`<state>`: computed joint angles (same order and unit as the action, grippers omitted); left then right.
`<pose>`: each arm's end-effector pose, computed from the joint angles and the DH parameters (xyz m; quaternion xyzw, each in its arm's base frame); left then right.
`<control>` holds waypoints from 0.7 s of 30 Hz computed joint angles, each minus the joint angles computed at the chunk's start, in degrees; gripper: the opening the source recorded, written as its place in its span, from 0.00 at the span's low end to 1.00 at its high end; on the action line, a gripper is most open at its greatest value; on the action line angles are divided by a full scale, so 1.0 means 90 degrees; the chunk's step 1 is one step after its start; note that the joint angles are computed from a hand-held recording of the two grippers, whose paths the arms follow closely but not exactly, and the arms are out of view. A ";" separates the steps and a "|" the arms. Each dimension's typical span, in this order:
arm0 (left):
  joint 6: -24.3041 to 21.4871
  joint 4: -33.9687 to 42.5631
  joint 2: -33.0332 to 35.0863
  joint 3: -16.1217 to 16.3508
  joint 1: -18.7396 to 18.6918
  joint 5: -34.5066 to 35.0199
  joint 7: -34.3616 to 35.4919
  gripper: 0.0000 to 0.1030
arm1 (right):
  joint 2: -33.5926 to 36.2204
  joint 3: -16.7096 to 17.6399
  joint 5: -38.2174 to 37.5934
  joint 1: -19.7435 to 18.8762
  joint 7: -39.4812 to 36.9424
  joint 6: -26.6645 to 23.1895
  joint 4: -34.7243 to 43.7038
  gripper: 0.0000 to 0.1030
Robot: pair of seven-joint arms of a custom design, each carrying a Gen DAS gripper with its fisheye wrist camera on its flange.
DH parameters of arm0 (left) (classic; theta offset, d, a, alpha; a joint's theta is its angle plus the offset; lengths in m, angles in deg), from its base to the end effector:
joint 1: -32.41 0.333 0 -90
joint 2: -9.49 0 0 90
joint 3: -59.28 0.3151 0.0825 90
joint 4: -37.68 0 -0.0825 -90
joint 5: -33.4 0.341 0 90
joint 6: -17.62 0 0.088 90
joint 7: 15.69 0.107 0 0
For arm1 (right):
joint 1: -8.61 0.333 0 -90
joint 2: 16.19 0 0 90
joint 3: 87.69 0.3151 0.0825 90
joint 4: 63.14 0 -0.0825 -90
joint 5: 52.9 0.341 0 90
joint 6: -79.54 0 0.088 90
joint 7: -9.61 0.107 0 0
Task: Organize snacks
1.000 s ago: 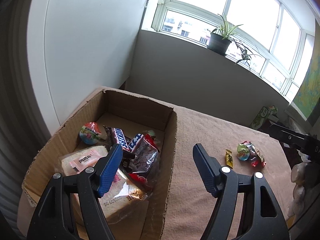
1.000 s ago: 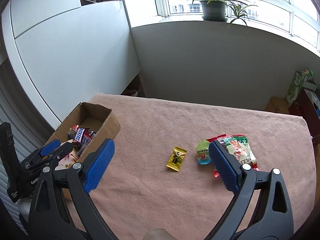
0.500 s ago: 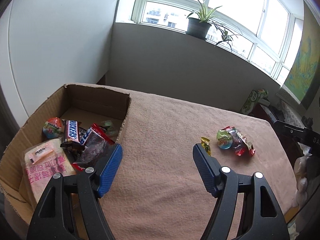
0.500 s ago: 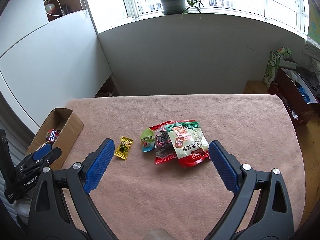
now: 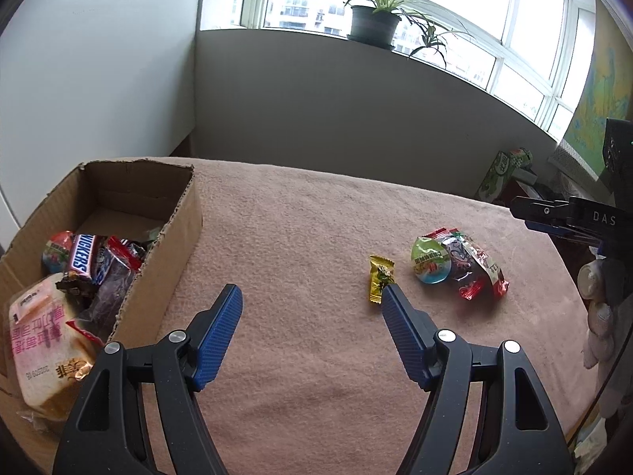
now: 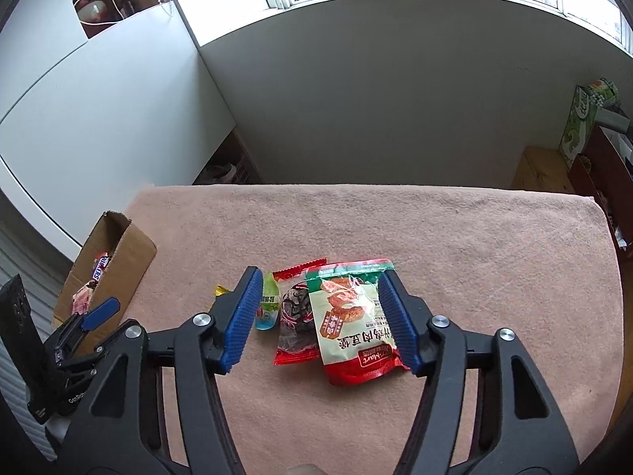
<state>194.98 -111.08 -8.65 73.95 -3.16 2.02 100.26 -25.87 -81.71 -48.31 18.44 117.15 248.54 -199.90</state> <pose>0.4148 -0.1058 0.4723 -0.5595 0.7270 -0.3616 0.1662 0.4695 0.1297 0.4963 -0.6273 0.6918 -0.1583 0.3206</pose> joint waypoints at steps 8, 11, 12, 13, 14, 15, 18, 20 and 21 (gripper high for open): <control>0.0018 0.0151 0.0339 -0.0499 0.0427 0.0330 -0.0395 0.71 | 0.1551 -0.0316 0.0038 0.0441 -0.0571 -0.1039 0.1749 0.46; -0.0039 0.0232 0.0416 -0.0614 0.0531 0.0332 -0.0466 0.71 | 0.1923 -0.0526 -0.0892 0.0643 -0.0048 -0.1604 0.2225 0.40; -0.0051 0.0240 0.0436 -0.0701 0.0610 0.0367 -0.0520 0.71 | 0.1995 -0.0539 -0.0910 0.0654 -0.0083 -0.1750 0.2313 0.36; -0.0074 0.0247 0.0446 -0.0752 0.0661 0.0394 -0.0532 0.71 | 0.2048 -0.0548 -0.0894 0.0663 -0.0101 -0.1857 0.2370 0.33; -0.0087 0.0257 0.0460 -0.0808 0.0709 0.0427 -0.0539 0.71 | 0.2078 -0.0556 -0.0887 0.0675 -0.0113 -0.1927 0.2389 0.32; -0.0086 0.0255 0.0467 -0.0880 0.0777 0.0478 -0.0567 0.71 | 0.2084 -0.0566 -0.0915 0.0696 -0.0113 -0.1970 0.2372 0.32; -0.0094 0.0250 0.0465 -0.0961 0.0845 0.0537 -0.0601 0.71 | 0.1961 -0.0551 -0.0882 0.0727 -0.0138 -0.1934 0.2168 0.32; -0.0112 0.0240 0.0440 -0.0949 0.0811 0.0504 -0.0576 0.71 | 0.1790 -0.0488 -0.0535 0.0670 -0.0282 -0.1855 0.1931 0.32; -0.0097 0.0205 0.0409 -0.0908 0.0758 0.0457 -0.0516 0.71 | 0.1681 -0.0445 -0.0267 0.0628 -0.0420 -0.1802 0.1780 0.32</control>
